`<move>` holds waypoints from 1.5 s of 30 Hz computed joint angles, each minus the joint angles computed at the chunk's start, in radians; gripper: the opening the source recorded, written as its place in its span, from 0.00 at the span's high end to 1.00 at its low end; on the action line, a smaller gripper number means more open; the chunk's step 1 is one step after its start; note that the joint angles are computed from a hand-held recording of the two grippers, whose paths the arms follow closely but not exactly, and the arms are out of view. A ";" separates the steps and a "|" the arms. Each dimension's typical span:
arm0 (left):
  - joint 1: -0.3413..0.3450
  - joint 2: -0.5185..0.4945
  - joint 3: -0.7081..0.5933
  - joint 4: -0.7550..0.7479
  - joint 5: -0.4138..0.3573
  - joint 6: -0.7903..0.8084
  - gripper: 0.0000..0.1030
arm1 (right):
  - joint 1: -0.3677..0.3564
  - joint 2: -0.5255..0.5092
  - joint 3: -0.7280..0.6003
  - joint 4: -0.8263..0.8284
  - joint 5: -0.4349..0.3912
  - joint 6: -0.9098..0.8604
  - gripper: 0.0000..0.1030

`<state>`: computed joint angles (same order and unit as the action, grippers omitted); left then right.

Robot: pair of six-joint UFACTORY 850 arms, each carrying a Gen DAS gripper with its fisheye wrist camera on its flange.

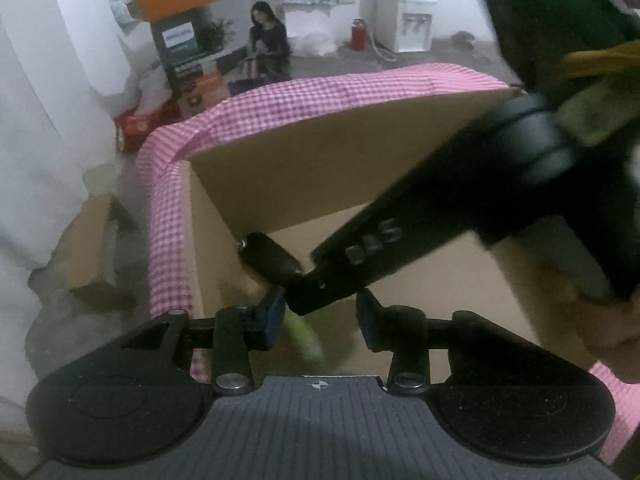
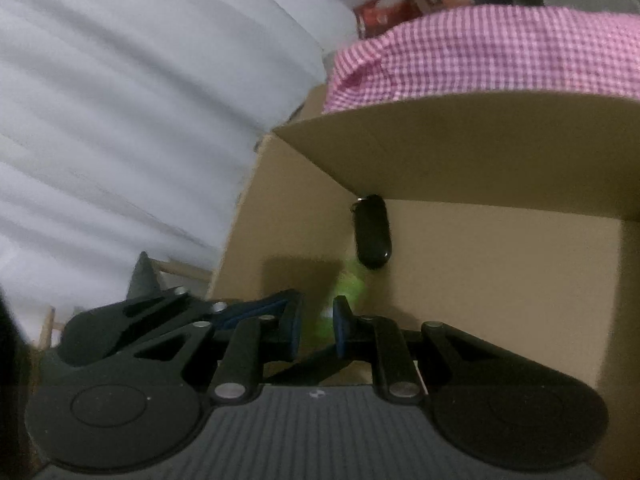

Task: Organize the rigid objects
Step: 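Carry the green glue stick into the box and release it, then move the right gripper back and grasp the black cylinder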

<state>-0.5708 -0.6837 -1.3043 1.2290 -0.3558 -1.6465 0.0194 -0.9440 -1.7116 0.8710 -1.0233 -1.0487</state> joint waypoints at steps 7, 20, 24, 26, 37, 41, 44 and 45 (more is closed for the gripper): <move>-0.009 0.054 0.054 0.168 0.000 -0.161 0.55 | 0.017 -0.032 -0.031 -0.035 -0.005 0.077 0.81; -0.129 0.253 0.271 0.669 -0.096 -0.720 0.40 | -0.150 0.242 0.277 0.160 -0.047 -0.251 0.80; -0.184 0.280 0.328 0.777 -0.113 -0.873 0.34 | -0.253 0.341 0.412 0.188 -0.089 -0.353 0.67; -0.207 0.272 0.338 0.806 -0.110 -0.928 0.34 | -0.294 0.373 0.463 0.192 -0.101 -0.389 0.43; -0.275 0.116 0.267 1.065 0.062 -1.237 0.40 | -0.408 0.419 0.681 0.177 0.032 -0.539 0.43; -0.287 0.065 0.216 1.001 0.109 -1.185 0.48 | -0.388 0.377 0.673 0.139 0.089 -0.521 0.50; -0.288 0.035 0.185 0.897 0.132 -1.081 0.51 | -0.369 0.346 0.654 0.102 0.111 -0.496 0.55; -0.287 0.029 0.178 0.870 0.137 -1.056 0.51 | -0.360 0.341 0.650 0.093 0.119 -0.497 0.56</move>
